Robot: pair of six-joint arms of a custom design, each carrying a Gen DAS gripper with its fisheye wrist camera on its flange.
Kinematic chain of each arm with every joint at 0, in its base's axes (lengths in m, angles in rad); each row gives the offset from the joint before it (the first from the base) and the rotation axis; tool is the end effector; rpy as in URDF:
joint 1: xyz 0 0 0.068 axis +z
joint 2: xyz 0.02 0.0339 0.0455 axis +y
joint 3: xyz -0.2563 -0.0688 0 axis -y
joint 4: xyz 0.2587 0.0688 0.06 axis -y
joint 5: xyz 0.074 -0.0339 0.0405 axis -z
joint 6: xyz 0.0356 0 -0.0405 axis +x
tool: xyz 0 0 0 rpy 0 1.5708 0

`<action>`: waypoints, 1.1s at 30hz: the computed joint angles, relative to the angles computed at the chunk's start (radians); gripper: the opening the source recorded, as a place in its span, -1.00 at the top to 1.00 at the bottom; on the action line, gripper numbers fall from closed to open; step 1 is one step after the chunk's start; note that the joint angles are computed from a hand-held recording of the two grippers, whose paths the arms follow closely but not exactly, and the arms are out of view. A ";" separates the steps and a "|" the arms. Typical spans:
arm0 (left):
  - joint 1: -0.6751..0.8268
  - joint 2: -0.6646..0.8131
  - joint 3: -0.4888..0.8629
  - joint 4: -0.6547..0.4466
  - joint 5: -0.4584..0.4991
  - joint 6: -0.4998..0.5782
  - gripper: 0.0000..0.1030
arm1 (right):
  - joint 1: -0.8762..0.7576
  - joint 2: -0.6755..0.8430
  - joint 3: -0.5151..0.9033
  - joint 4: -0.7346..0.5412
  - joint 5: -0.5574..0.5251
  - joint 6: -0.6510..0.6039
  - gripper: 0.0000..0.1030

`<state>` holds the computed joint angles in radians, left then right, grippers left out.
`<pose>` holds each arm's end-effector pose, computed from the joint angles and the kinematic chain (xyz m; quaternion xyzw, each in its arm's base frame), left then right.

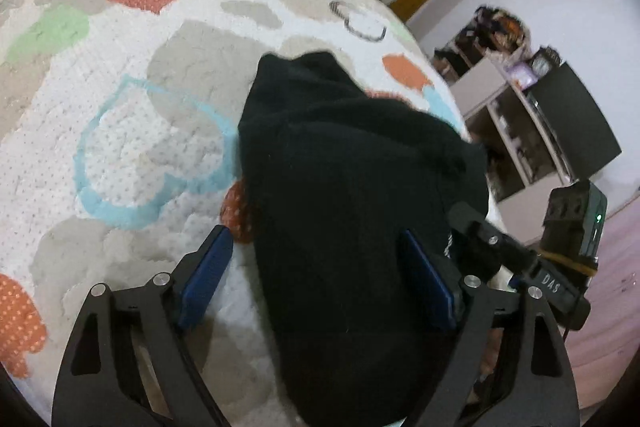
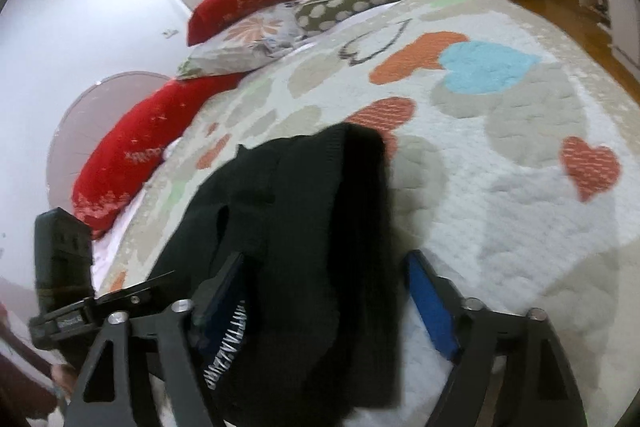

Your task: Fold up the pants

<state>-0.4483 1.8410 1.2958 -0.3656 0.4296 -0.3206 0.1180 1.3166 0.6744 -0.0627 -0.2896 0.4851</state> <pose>0.3594 -0.1893 0.1936 0.1279 0.9180 -0.3057 0.2179 0.2778 0.0432 0.1846 0.1044 0.8942 0.2484 0.3575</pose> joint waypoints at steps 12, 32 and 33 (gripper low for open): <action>0.085 -0.134 0.072 -0.155 0.012 0.222 0.29 | 0.140 -0.024 0.144 -0.022 -0.006 0.077 0.29; 0.238 -0.281 -0.136 -0.107 -0.236 0.233 -0.06 | 0.373 0.309 0.529 -0.173 0.203 -0.032 0.04; 0.225 -0.265 -0.134 -0.099 -0.256 0.237 -0.06 | 0.376 0.338 0.552 -0.180 0.208 -0.038 0.04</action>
<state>-0.2235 1.5763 1.1614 -0.4646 0.1731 -0.0839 0.4944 1.6547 1.2264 -0.2430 -0.0818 0.4470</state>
